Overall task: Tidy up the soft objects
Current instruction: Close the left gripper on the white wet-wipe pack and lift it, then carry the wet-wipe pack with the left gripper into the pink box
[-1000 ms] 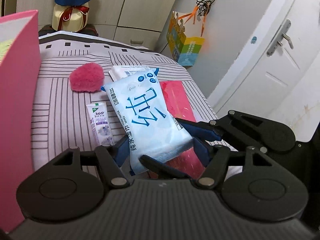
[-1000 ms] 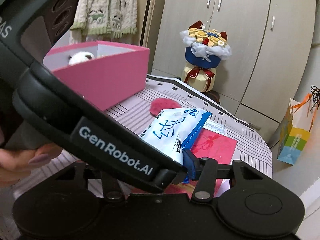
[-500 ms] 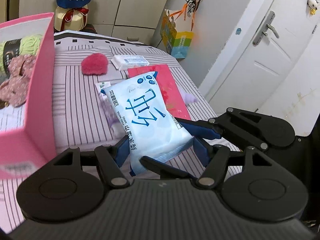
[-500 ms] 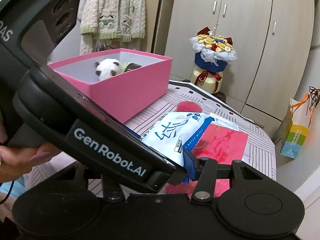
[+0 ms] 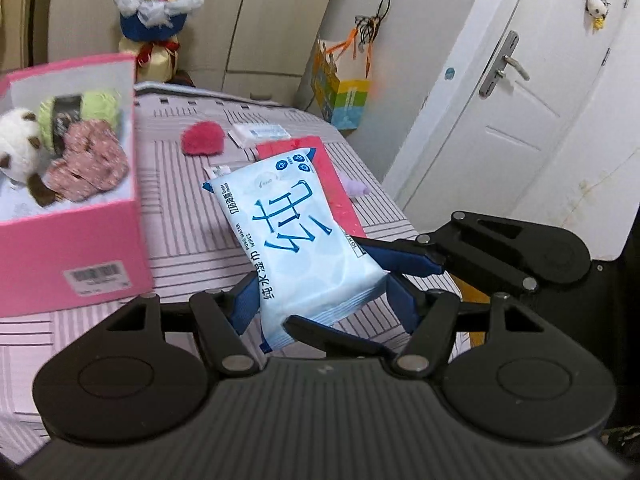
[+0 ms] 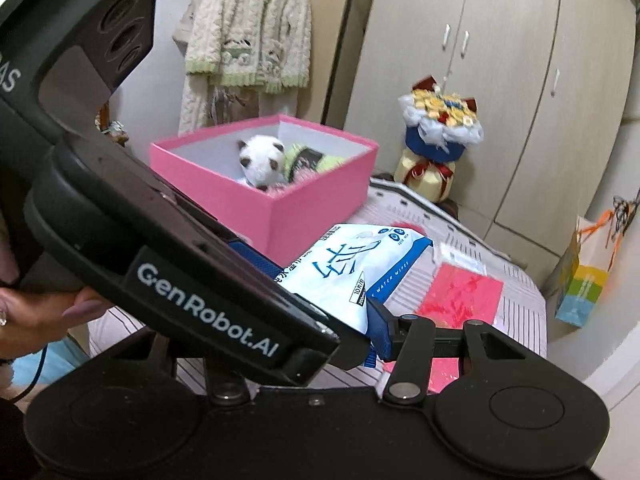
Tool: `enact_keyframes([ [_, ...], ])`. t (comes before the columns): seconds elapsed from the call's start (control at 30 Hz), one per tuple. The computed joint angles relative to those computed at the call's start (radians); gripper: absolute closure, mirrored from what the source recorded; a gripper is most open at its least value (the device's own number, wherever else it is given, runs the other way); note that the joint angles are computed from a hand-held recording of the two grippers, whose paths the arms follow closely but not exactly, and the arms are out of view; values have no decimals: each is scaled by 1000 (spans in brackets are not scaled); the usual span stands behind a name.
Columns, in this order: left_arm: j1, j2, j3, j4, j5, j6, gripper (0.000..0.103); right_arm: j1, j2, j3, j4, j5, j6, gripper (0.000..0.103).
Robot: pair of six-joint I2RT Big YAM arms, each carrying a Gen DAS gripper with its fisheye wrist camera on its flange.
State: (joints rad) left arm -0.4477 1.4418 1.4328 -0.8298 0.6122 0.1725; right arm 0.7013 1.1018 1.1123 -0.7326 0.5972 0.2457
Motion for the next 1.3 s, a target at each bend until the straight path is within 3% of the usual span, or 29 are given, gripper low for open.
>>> enact_keyframes([
  [0.23,63,-56,1,10,-2,31,37,49,34,54,71,30,-43,46],
  [0.4,104,-21,93,-17,-1,59,37,34,83,103,170,30,-102,46],
  [0.5,128,12,152,-26,-4,69,37,-8,115,143,219,-35,-118,46],
  [0.7,180,129,317,-126,-7,65,37,-75,220,240,262,-165,-132,46],
  [0.97,230,310,522,-214,2,-2,37,-150,373,349,322,-289,-16,46],
  [1.3,260,433,610,-250,-26,-5,37,-204,502,416,315,-445,41,46],
])
